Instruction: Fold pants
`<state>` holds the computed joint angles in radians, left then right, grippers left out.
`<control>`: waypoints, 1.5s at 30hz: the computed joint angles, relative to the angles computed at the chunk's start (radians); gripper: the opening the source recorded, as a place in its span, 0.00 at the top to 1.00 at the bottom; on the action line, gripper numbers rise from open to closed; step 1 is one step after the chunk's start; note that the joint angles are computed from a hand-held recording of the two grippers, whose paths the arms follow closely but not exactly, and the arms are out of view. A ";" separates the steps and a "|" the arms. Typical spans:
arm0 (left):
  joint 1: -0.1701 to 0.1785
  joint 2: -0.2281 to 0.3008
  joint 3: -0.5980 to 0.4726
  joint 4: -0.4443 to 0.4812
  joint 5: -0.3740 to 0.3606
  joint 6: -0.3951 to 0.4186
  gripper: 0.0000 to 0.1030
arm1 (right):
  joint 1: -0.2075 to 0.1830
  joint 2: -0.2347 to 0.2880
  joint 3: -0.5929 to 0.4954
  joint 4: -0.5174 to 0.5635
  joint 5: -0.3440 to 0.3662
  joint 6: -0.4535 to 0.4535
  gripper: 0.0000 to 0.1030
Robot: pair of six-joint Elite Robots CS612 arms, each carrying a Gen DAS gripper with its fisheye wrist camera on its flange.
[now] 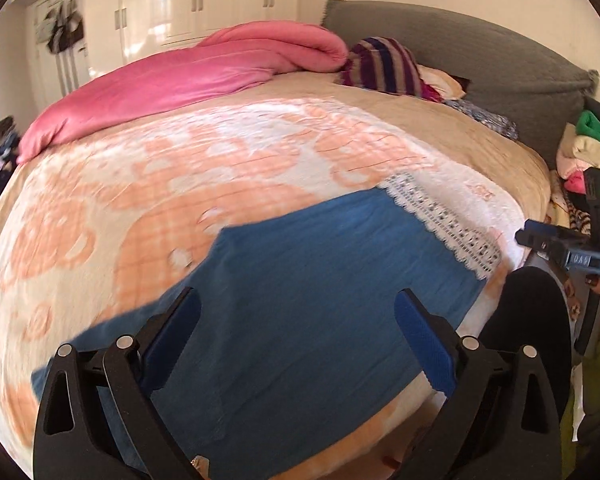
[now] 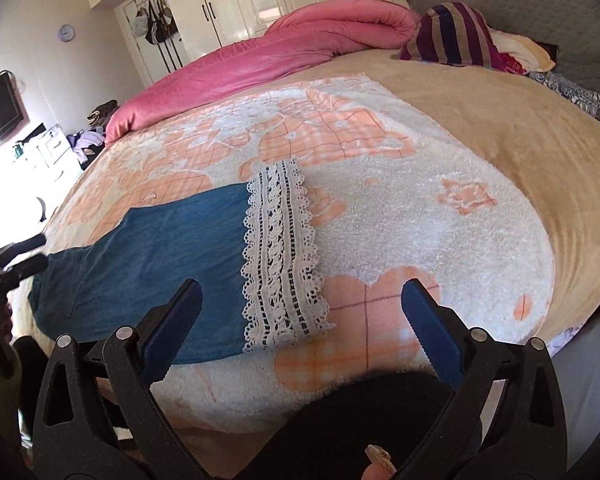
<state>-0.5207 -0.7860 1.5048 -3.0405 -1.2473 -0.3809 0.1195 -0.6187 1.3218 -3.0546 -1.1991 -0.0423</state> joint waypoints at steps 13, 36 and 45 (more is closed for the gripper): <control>0.014 0.151 -0.307 0.179 -0.140 0.200 0.06 | 0.013 0.024 -0.042 0.113 0.030 -0.019 0.09; 0.078 0.493 -0.928 0.579 -0.378 0.218 0.06 | 0.024 0.072 -0.140 0.261 0.034 0.038 0.09; 0.088 0.572 -1.074 0.693 -0.497 0.251 0.32 | 0.030 0.079 -0.149 0.250 0.047 0.024 0.39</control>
